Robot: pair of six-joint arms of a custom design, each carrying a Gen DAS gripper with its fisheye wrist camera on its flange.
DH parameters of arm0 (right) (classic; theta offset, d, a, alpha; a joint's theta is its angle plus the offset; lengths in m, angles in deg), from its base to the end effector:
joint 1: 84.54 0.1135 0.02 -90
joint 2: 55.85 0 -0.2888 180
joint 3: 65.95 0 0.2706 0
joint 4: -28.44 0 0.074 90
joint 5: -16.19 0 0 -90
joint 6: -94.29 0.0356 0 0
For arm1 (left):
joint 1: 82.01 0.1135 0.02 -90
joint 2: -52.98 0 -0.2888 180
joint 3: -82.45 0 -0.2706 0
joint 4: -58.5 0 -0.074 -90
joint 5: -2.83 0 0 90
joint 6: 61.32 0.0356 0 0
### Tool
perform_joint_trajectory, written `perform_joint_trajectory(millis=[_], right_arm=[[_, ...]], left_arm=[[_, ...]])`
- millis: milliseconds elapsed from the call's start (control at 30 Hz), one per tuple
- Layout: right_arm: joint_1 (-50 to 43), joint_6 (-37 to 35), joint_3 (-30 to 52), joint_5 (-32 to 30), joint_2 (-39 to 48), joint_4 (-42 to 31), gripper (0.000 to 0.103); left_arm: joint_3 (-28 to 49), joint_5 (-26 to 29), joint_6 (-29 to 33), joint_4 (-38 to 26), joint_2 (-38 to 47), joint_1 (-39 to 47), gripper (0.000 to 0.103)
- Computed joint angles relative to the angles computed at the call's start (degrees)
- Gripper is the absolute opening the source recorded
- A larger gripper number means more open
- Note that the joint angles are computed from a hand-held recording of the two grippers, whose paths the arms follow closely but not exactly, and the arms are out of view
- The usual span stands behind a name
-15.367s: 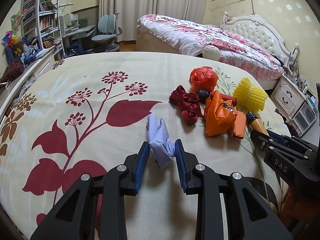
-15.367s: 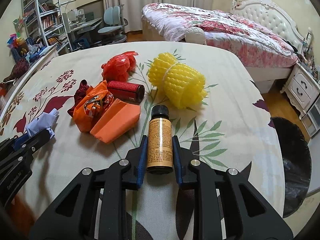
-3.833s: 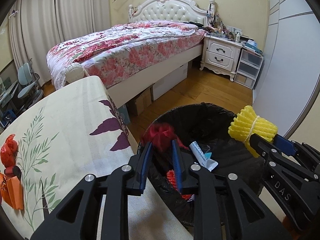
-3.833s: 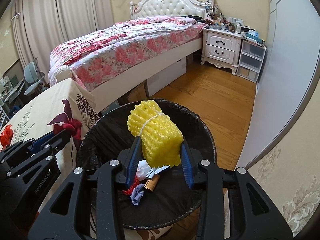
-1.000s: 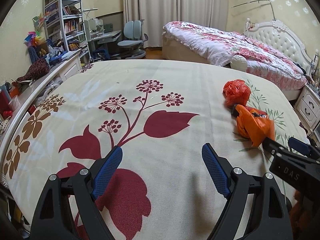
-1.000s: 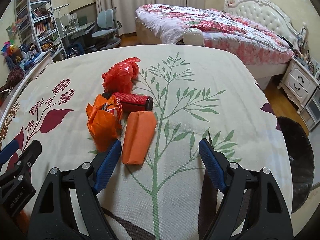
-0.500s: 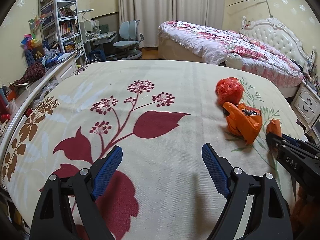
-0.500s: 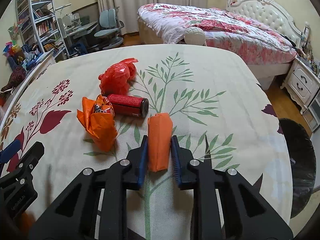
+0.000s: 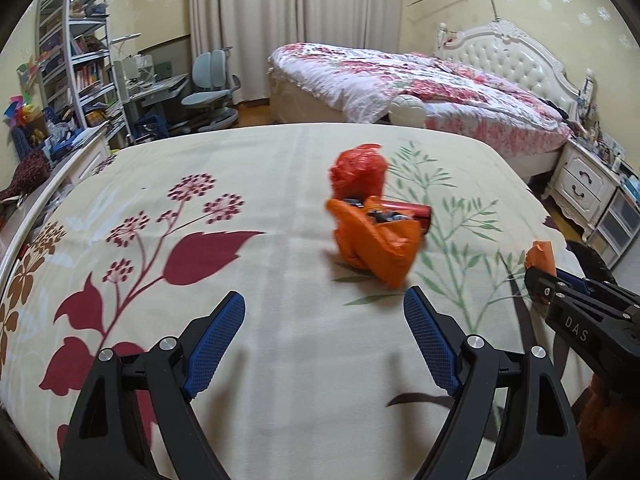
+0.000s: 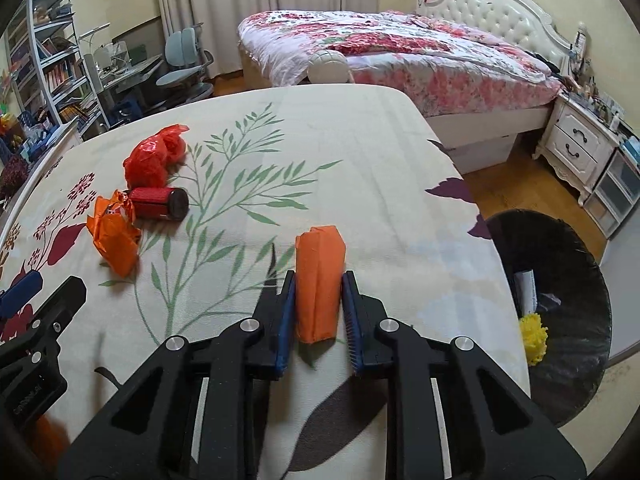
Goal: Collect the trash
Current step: 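Grasp the orange bag with the right gripper while the left grasps the orange snack bag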
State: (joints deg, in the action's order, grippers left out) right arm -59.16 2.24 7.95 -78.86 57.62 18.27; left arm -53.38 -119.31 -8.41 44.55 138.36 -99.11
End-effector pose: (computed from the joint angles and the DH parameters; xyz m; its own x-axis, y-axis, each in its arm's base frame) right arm 0.3730 0.1804 0.1225 -0.6719 -0.3582 -0.6482 -0.5027 0.8633 0.0440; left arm 0.2539 -0.0583 0.1376 -0.6007 -0.3495 -0.7190 -0.5062 0.8624 0.0038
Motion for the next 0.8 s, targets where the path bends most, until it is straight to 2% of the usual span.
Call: perform_joint_trajectory(millis=[333,567,700,800], right_arm=[[-2.6,-0.7,-0.4,-2.9,0.1,0.5,0.022],[-2.8,-1.1,0.4,-3.8,0.6,0.3,0.022],[-3.1,-1.0,0.5,-4.7,0.8,0.2,0.022],[-3.3,-1.0,0.5,-5.1,0.7,0.2,0.022]], left_arm=[[8.4,0.4,0.4,-1.0,8.3,-0.4,0.081],[11.2,2.1,-0.4,-2.9,10.5,2.6,0.081],[11.9,4.3,0.1,-3.5,11.6,3.6,0.052],[11.4,4.8,0.5,-3.0,11.3,3.4,0.049]])
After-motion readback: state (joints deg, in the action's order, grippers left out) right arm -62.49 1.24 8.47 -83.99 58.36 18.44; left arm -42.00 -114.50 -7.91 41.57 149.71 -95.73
